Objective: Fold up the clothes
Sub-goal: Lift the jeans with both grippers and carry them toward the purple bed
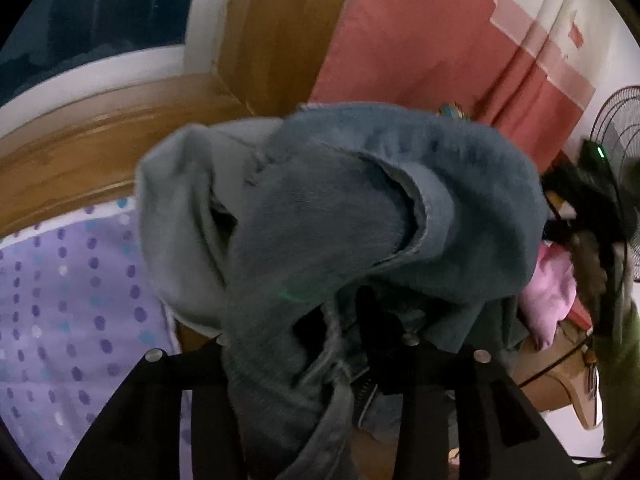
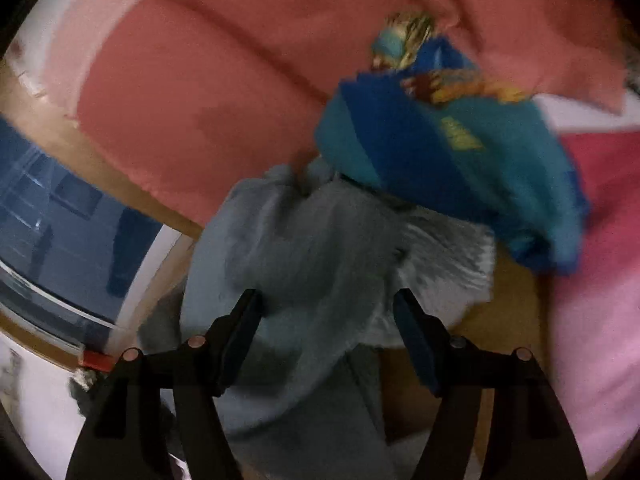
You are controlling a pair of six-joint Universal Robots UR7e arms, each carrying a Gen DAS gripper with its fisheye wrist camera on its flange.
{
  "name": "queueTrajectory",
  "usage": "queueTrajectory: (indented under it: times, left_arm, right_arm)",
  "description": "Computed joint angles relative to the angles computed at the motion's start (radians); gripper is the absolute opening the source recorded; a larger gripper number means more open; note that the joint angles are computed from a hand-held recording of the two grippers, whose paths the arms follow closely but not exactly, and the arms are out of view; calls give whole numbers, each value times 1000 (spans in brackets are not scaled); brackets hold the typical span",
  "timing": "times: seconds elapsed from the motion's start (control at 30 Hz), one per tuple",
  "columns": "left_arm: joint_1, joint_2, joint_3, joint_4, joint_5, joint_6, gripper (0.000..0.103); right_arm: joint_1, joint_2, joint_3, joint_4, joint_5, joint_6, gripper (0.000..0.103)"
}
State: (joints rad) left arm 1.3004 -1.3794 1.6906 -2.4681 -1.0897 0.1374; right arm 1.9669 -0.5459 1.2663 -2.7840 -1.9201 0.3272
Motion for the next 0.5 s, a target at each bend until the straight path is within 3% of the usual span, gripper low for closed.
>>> queueTrajectory:
  times: [0.03, 0.07, 0.1, 0.13, 0.17, 0.27, 0.5]
  left_arm:
    - [6, 10, -2, -19, -8, 2, 39]
    - [12, 20, -4, -37, -16, 3, 39]
    - [18, 29, -7, -55, -24, 4, 29]
    - [21, 34, -13, -65, -35, 1, 10]
    - [21, 37, -21, -67, -46, 0, 7]
    - [-8, 23, -32, -129, -68, 57, 5]
    - [-94, -24, -123, -240, -132, 193, 5]
  right_arm:
    - [1, 25, -42, 16, -12, -26, 69]
    - [8, 46, -72, 7, -39, -64, 60]
    - [19, 64, -99, -2, -67, -105, 50]
    - [36, 75, -119, -9, -101, -150, 33]
    - [54, 87, -138, -29, -128, -204, 23]
    - [96, 101, -164, -124, -111, -342, 18]
    - [228, 143, -298, -248, -22, -633, 18]
